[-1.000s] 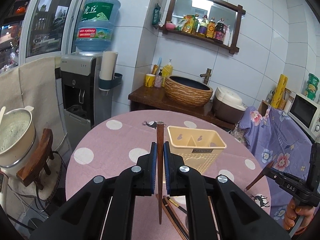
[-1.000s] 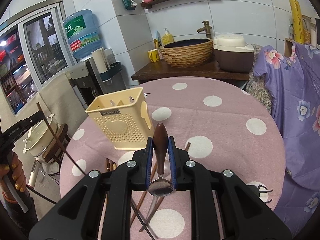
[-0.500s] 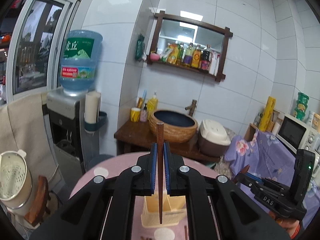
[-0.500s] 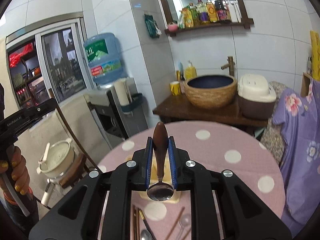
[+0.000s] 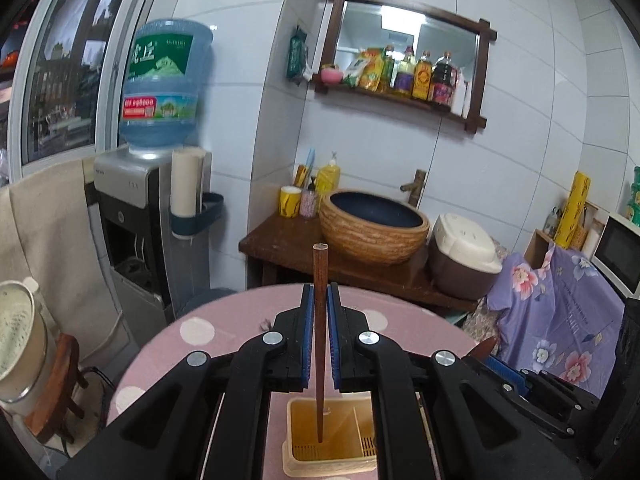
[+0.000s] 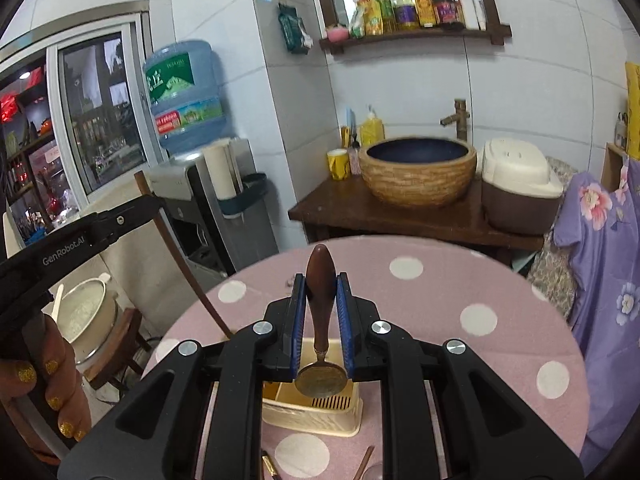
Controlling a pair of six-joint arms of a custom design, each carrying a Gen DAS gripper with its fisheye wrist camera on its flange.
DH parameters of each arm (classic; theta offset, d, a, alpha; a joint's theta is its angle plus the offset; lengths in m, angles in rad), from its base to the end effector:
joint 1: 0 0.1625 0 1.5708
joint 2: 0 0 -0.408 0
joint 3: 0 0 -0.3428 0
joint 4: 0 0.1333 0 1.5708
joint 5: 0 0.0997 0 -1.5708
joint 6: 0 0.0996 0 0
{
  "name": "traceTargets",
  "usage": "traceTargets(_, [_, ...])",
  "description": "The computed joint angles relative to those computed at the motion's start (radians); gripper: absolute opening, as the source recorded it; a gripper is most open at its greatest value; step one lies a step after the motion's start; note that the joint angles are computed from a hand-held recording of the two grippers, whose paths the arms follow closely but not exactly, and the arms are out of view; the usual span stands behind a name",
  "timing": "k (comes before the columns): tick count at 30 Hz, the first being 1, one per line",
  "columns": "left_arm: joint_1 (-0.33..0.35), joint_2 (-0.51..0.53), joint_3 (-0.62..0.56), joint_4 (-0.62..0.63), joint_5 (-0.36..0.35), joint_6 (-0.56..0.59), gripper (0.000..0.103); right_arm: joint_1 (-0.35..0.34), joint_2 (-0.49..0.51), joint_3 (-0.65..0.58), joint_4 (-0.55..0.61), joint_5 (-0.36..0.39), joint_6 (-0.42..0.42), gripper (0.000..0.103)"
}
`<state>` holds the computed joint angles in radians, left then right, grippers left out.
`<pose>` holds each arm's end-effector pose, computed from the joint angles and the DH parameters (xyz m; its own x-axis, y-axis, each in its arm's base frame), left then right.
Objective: Organize utensils
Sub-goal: 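Lower the chopstick into the caddy and open the left tool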
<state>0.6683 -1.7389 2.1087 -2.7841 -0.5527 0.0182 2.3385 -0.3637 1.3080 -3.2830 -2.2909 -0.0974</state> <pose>-0.1448 -0.3922 0.4806 -0.8147 0.0256 -0.5794 0.5367 0.4116 -0.7366 0.5390 -0.4610 0.0453 -0.8064 -0.2419 0.5397 -0.5808 0.4964 -0.6452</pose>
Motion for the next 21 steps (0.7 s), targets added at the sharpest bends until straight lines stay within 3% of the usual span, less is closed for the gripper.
traceTargets(14, [0.106, 0.035, 0.084, -0.016, -0.042, -0.020, 0.007, -0.044, 0.052, 0.037, -0.002, -0.014, 0.029, 0.016])
traceTargets(21, [0.124, 0.022, 0.089, -0.004, -0.068, -0.040, 0.007, -0.048, 0.061, 0.041, -0.037, -0.019, 0.009, 0.016])
